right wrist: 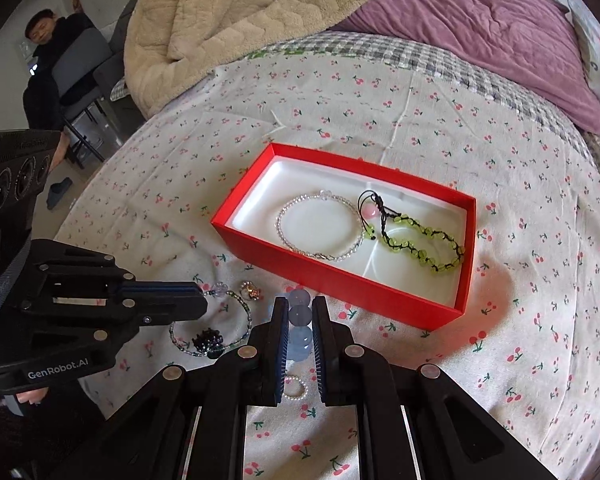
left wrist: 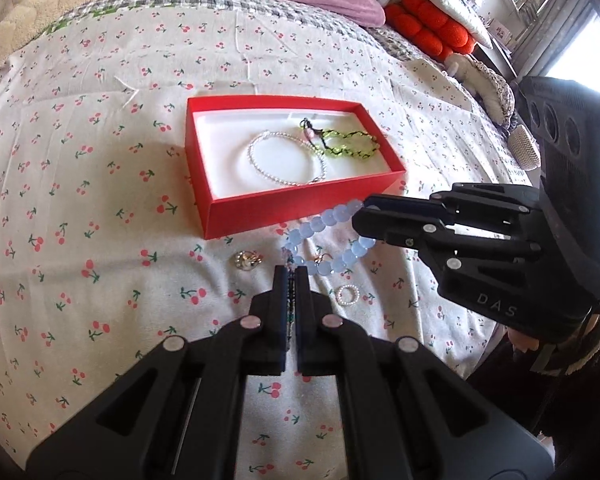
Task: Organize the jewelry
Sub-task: 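Lift both bracelets into the red box and open both tools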
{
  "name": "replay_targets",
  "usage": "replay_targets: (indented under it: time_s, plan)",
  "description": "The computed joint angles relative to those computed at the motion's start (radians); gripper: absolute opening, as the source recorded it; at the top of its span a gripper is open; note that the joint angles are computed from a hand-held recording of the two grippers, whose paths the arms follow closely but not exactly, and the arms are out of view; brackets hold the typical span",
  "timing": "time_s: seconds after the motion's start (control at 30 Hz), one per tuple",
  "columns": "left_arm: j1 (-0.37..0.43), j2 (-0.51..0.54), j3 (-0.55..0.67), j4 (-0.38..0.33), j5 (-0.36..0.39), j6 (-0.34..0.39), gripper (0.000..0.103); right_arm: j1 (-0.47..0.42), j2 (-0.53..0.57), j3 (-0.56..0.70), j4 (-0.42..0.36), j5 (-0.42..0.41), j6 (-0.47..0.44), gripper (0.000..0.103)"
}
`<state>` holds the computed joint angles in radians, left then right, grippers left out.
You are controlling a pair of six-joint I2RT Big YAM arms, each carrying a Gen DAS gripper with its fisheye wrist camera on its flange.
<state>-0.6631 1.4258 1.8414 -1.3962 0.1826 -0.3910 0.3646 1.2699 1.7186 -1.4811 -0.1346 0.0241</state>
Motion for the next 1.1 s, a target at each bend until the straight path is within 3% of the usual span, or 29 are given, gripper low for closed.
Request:
replay_targets:
  time_s: [0.23, 0.8, 1.1]
  plan:
    - [-0.016, 0.027, 0.075, 0.007, -0.009, -0.012, 0.004, 0.001, -0.009, 0.032, 0.004, 0.004, 0.019, 0.011]
    - [-0.017, 0.119, 0.244, 0.039, -0.020, -0.066, 0.004, -0.104, -0.028, 0.126, 0.023, -0.024, 0.071, 0.011]
    - [0.016, 0.163, 0.256, 0.106, 0.010, -0.136, 0.004, -0.151, -0.014, 0.154, 0.043, -0.030, 0.099, 0.011]
